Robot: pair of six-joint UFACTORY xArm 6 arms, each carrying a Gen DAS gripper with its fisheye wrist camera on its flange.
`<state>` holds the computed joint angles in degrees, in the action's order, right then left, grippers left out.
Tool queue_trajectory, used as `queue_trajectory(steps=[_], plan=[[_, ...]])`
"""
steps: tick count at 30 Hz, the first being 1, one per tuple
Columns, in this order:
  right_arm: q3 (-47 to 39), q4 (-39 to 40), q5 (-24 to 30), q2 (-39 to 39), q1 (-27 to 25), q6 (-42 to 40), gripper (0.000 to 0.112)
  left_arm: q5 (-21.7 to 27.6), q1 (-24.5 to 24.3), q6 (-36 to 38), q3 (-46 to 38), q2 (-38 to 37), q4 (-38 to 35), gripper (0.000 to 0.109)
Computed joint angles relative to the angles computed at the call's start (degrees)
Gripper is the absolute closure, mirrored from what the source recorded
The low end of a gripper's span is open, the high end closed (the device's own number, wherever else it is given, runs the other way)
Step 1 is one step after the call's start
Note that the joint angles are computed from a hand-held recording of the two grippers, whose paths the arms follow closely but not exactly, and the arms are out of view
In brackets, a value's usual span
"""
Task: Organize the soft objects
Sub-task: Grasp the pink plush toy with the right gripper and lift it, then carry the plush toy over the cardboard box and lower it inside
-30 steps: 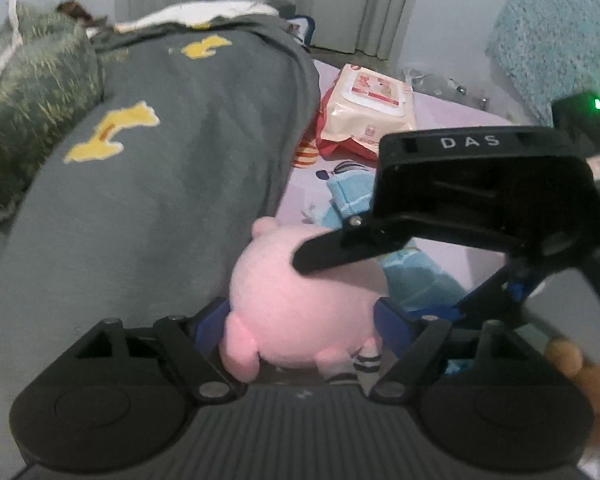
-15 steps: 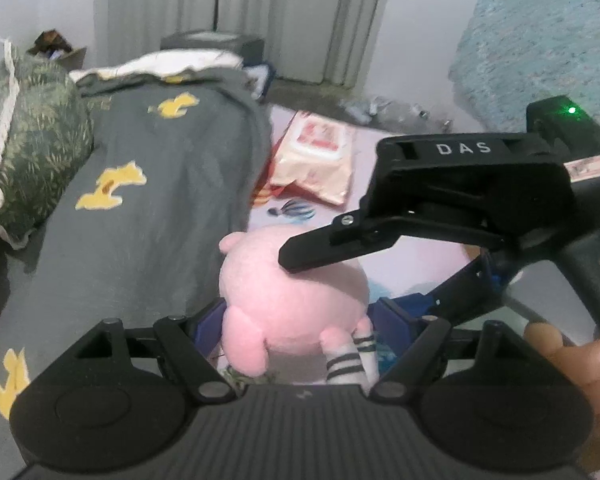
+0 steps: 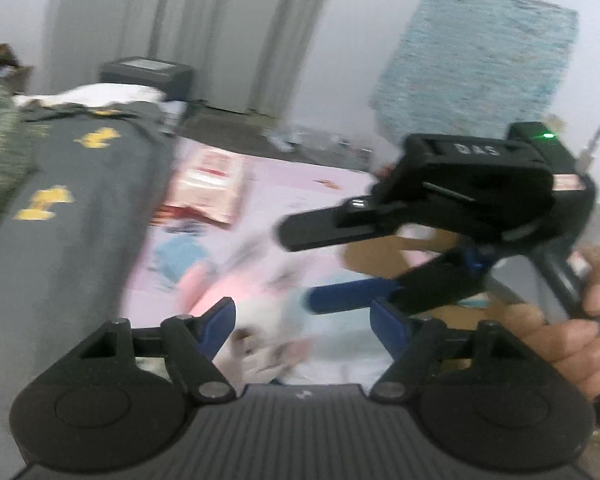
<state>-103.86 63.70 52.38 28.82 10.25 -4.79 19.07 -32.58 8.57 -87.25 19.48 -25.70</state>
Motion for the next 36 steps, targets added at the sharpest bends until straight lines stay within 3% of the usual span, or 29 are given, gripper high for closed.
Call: queue_trajectory(steps=[2,7,12,15,18,23,26,29,36], plan=[[4.7,2.0,-0.3,-3.5,-0.7,-2.2,0.047,-1.0,-1.6,-0.6,-0.7,0.7,2.6,0.033],[14.8,1.5,-4.2,-10.6,-2.3,-4.0,0.047,-2.9,-3.4,-11.4,-0.7,2.3,18.0,0.034],[21.0,1.4,-5.7,-15.2,-4.0,-5.5,0.046,-5.9,-2.0,-11.5,5.5,-0.6,17.5,0.034],[20.9,0.2,-5.9,-15.2,-3.8,-6.0,0.046,-7.5,0.0,-16.5,9.8,-2.4,23.5,0.034],[17.7,-2.3,-5.9,-12.5,-2.1,-4.8,0.046,-7.2,1.6,-17.2,11.8,-2.9,24.5,0.034],[6.8,-14.0,-4.7,-3.6,1.9,1.0,0.046,-3.3,2.6,-10.2,10.8,-1.3,15.1,0.034],[-1.9,-22.8,-1.4,3.0,3.5,6.8,0.046,0.9,3.0,-10.1,7.4,1.4,12.4,0.035],[-10.0,-26.8,3.0,9.2,4.0,12.1,0.045,3.0,3.3,-7.2,4.3,4.1,7.6,0.036],[-22.5,-32.7,7.7,18.1,5.0,17.5,0.042,9.2,4.4,-10.9,-6.3,12.3,9.4,0.038]])
